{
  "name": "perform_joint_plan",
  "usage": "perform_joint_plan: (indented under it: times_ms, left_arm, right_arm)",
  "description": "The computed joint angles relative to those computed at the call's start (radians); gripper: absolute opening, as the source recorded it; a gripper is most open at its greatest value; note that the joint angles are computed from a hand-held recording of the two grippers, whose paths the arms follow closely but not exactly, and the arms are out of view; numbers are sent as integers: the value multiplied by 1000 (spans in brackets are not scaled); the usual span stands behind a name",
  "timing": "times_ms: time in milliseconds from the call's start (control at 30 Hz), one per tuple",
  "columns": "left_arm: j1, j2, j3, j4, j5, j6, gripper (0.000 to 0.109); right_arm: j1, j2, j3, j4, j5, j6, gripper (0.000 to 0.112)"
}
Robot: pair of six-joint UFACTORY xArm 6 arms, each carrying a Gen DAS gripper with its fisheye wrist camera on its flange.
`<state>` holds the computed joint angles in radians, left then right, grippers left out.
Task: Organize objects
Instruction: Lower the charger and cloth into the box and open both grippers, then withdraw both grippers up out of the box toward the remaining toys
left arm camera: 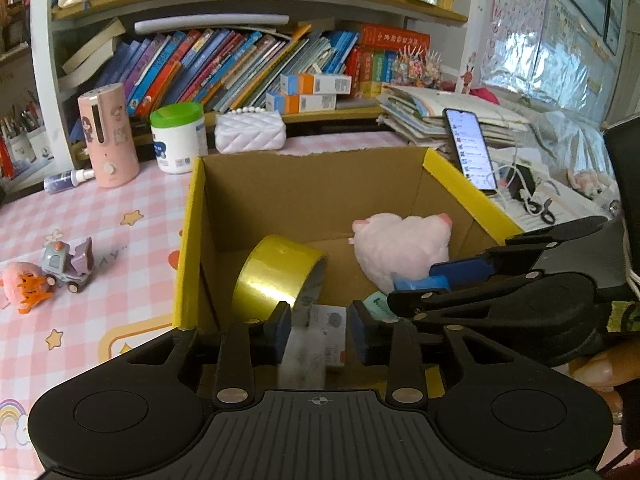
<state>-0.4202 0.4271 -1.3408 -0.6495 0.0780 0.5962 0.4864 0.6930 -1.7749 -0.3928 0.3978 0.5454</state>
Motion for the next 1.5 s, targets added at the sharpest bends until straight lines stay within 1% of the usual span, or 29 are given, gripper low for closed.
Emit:
perform_joint_plan:
  times_ms: [67, 133, 200, 233, 300, 367, 533, 633, 700, 800, 833, 1033, 1133, 1200, 1267, 1333, 1500]
  left_arm:
    - [-6, -21, 24, -46, -20, 44, 41]
    - [-13, -42, 42, -151, -29, 141, 44]
    - [-21, -64, 61, -237, -44, 219, 54]
    - [-26, -76, 68, -298, -51, 277, 56]
    - [-35, -97, 80, -411, -63, 386, 64]
    - [-43, -119, 88, -549, -74, 521, 67]
    - [-47, -174, 109, -830, -78, 800, 73]
    - [-39, -212, 134, -945, -66, 915, 74]
    - [-33, -236, 157, -992, -54, 966, 74]
    - [-23, -275, 201, -1026, -36, 1010, 75]
    - [-19, -288, 217, -1034, -31, 1021, 75]
    - [1, -366, 317, -1030, -9, 1038, 75]
    - [4, -396, 369, -977, -24, 995, 77]
    - [4, -413, 403, -955, -49, 973, 84]
    - [8, -438, 440, -952, -63, 973, 85]
    - [17, -463, 484, -881, -62, 905, 85]
    - [40, -516, 574, -730, -78, 765, 86]
  right_arm:
    - [3, -18, 22, -49, -5, 65, 39]
    - [6, -41, 48, -116, -10, 149, 41]
    - [11, -66, 75, -194, -14, 239, 44]
    - [14, -78, 87, -236, -14, 287, 45]
    - [22, -105, 113, -339, -5, 402, 45]
    - [30, -128, 134, -414, 10, 494, 45]
    - [61, -188, 182, -576, 80, 709, 47]
    - [86, -227, 220, -655, 127, 819, 48]
    - [106, -250, 242, -689, 162, 874, 50]
    - [138, -277, 272, -718, 213, 939, 51]
    - [152, -287, 284, -745, 234, 977, 53]
    - [219, -318, 320, -702, 322, 1010, 55]
    - [250, -324, 333, -669, 349, 1022, 56]
    - [273, -322, 336, -639, 368, 1025, 59]
    - [292, -316, 336, -603, 381, 1020, 63]
    - [313, -303, 324, -559, 405, 1006, 68]
    - [359, -269, 288, -503, 431, 969, 73]
